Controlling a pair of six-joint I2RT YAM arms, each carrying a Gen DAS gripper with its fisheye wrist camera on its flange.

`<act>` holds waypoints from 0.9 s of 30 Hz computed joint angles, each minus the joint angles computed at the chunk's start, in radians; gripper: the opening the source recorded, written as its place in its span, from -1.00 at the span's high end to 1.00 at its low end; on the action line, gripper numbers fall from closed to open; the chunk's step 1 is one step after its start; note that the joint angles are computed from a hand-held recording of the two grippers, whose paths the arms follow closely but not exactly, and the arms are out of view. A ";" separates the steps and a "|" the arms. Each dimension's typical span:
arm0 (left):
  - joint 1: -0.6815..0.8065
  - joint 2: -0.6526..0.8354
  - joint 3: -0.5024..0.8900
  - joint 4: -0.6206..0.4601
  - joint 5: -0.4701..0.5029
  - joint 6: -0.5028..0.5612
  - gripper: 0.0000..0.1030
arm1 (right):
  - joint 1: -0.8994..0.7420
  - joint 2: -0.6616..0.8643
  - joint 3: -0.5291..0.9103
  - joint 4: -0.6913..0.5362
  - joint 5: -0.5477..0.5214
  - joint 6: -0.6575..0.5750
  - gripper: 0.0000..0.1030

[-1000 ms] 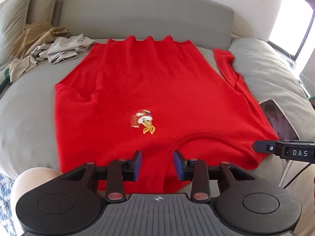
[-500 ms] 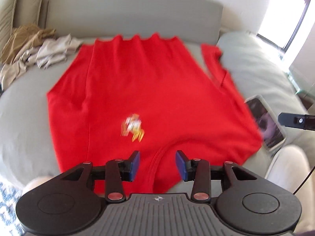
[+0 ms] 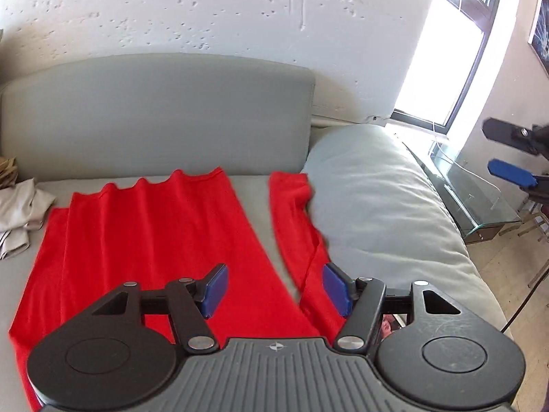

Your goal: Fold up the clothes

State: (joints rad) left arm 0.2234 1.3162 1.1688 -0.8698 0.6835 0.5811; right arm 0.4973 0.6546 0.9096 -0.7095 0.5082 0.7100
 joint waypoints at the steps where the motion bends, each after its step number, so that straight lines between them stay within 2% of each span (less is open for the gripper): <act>1: -0.055 0.007 -0.002 0.058 -0.039 -0.051 -0.17 | -0.108 0.008 -0.037 0.096 -0.079 -0.042 -0.53; 3: -0.145 0.038 0.013 0.139 -0.119 -0.128 -0.12 | -0.283 0.050 -0.103 0.273 -0.210 -0.082 -0.22; 6: -0.251 0.106 0.043 0.247 -0.223 -0.154 -0.07 | -0.474 0.156 -0.210 0.524 -0.387 -0.077 0.10; 7: -0.285 0.142 0.059 0.275 -0.259 -0.139 0.06 | -0.520 0.198 -0.251 0.610 -0.433 -0.062 0.11; 10: -0.377 0.285 0.134 0.327 -0.355 -0.069 0.09 | -0.629 0.340 -0.359 0.820 -0.523 -0.007 0.11; 13: -0.452 0.456 0.233 0.342 -0.339 -0.078 0.05 | -0.713 0.513 -0.427 0.988 -0.585 0.039 0.11; 15: -0.511 0.555 0.294 0.382 -0.337 -0.130 -0.06 | -0.766 0.602 -0.451 1.046 -0.634 0.058 0.11; 18: -0.625 0.710 0.398 0.467 -0.470 -0.200 -0.26 | -0.822 0.692 -0.420 1.035 -0.684 0.049 0.06; 20: -0.696 0.829 0.511 0.464 -0.601 -0.215 -0.27 | -0.828 0.730 -0.408 1.043 -0.663 0.025 -0.05; 24: -0.784 0.990 0.675 0.402 -0.774 -0.192 -0.27 | -0.870 0.786 -0.412 1.090 -0.719 0.017 -0.04; 27: -0.829 1.063 0.730 0.415 -0.905 -0.168 -0.27 | -0.884 0.782 -0.432 1.120 -0.738 0.017 -0.07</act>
